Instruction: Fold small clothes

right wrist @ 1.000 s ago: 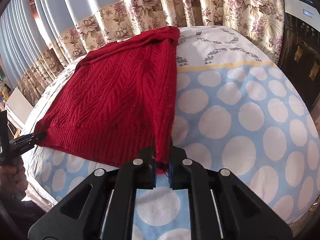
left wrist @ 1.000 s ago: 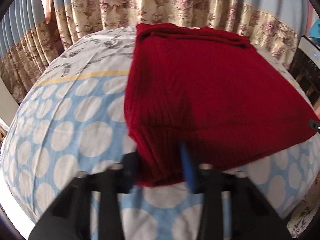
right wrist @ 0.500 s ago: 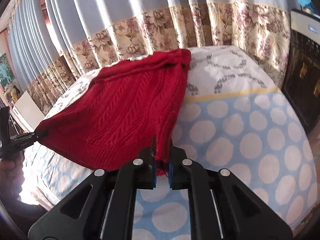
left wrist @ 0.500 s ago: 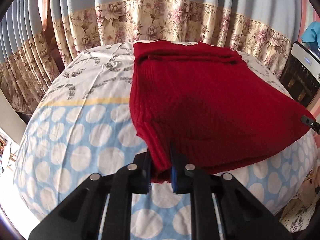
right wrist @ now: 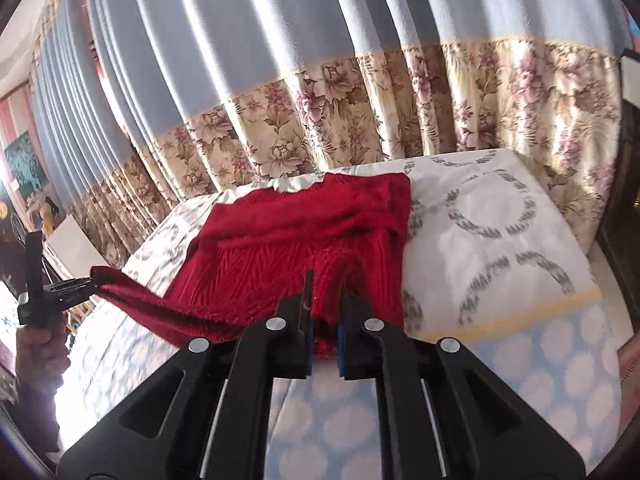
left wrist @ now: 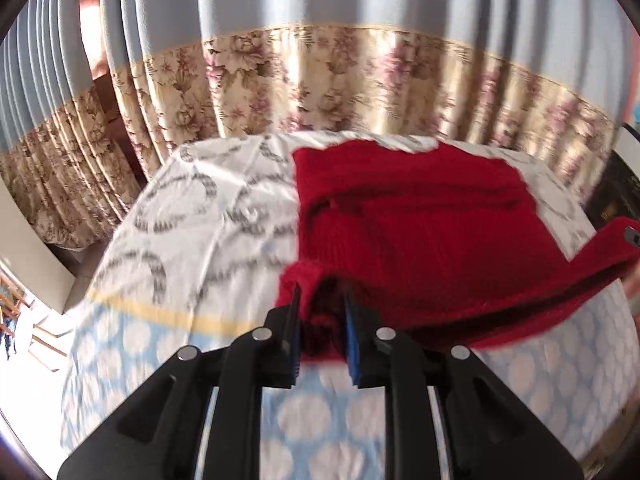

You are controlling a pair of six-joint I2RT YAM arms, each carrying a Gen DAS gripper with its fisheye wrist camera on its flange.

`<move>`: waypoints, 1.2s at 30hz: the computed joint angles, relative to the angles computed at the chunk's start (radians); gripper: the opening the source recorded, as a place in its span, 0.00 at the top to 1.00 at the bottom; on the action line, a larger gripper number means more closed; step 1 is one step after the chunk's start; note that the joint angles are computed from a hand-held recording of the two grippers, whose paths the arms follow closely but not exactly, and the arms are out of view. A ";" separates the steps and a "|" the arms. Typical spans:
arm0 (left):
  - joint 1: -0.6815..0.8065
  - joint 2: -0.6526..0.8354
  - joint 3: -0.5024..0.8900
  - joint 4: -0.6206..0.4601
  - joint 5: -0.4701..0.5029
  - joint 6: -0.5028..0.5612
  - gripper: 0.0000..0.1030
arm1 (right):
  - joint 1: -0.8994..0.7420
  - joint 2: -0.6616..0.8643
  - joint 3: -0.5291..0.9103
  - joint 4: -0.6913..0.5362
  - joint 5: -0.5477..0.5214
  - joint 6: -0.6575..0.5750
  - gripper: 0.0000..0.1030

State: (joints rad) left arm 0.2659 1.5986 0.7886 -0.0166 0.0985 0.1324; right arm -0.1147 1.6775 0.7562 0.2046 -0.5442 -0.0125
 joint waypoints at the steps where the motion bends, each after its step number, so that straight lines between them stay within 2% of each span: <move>1: -0.005 0.042 0.041 0.015 -0.018 -0.003 0.81 | 0.005 0.062 0.070 -0.013 -0.002 0.021 0.92; 2: -0.018 0.104 0.104 0.033 -0.074 -0.013 0.81 | 0.006 0.098 0.115 -0.030 -0.008 0.031 0.92; 4: -0.015 0.179 0.196 0.041 -0.103 -0.036 0.81 | 0.015 0.199 0.244 -0.062 -0.012 0.059 0.92; 6: -0.017 0.264 0.294 0.068 -0.177 -0.053 0.83 | 0.030 0.303 0.379 -0.101 -0.001 0.083 0.92; 9: -0.003 0.394 0.474 -0.006 -0.177 -0.061 0.85 | 0.057 0.410 0.526 -0.146 0.040 0.085 0.92; 13: 0.009 0.443 0.485 0.013 -0.163 -0.042 0.85 | 0.086 0.524 0.671 -0.217 0.083 0.074 0.92; 16: 0.015 0.531 0.548 -0.051 -0.136 -0.004 0.83 | 0.097 0.583 0.736 -0.265 0.108 0.058 0.90; 17: 0.020 0.567 0.577 -0.082 -0.115 0.006 0.80 | 0.098 0.592 0.746 -0.269 0.114 0.055 0.86; 18: 0.019 0.590 0.589 -0.083 -0.108 0.010 0.66 | 0.102 0.607 0.756 -0.282 0.126 0.047 0.68; 19: 0.017 0.602 0.581 -0.065 -0.103 0.022 0.44 | 0.104 0.619 0.767 -0.292 0.138 0.043 0.54; 20: 0.014 0.616 0.568 -0.027 -0.118 0.037 0.37 | 0.102 0.622 0.758 -0.272 0.145 0.049 0.35; 21: 0.009 0.625 0.563 -0.011 -0.134 0.042 0.36 | 0.102 0.619 0.735 -0.237 0.166 0.054 0.33; 26: 0.016 0.714 0.673 -0.085 -0.117 0.032 0.36 | 0.082 0.653 0.757 -0.246 0.172 0.038 0.31; 30: 0.022 0.766 0.746 -0.138 -0.086 0.037 0.36 | 0.087 0.729 0.857 -0.324 0.186 -0.019 0.31; 32: 0.019 0.777 0.763 -0.156 -0.073 0.065 0.40 | 0.099 0.763 0.901 -0.358 0.197 -0.049 0.35; 33: 0.019 0.779 0.766 -0.159 -0.063 0.074 0.46 | 0.106 0.781 0.924 -0.372 0.212 -0.055 0.40; 34: 0.019 0.783 0.774 -0.169 -0.049 0.084 0.58 | 0.111 0.794 0.942 -0.387 0.220 -0.059 0.45; 35: 0.019 0.784 0.778 -0.182 -0.028 0.096 0.65 | 0.118 0.797 0.942 -0.382 0.235 -0.064 0.52; 36: 0.016 0.785 0.780 -0.194 -0.008 0.112 0.78 | 0.122 0.800 0.942 -0.381 0.241 -0.072 0.60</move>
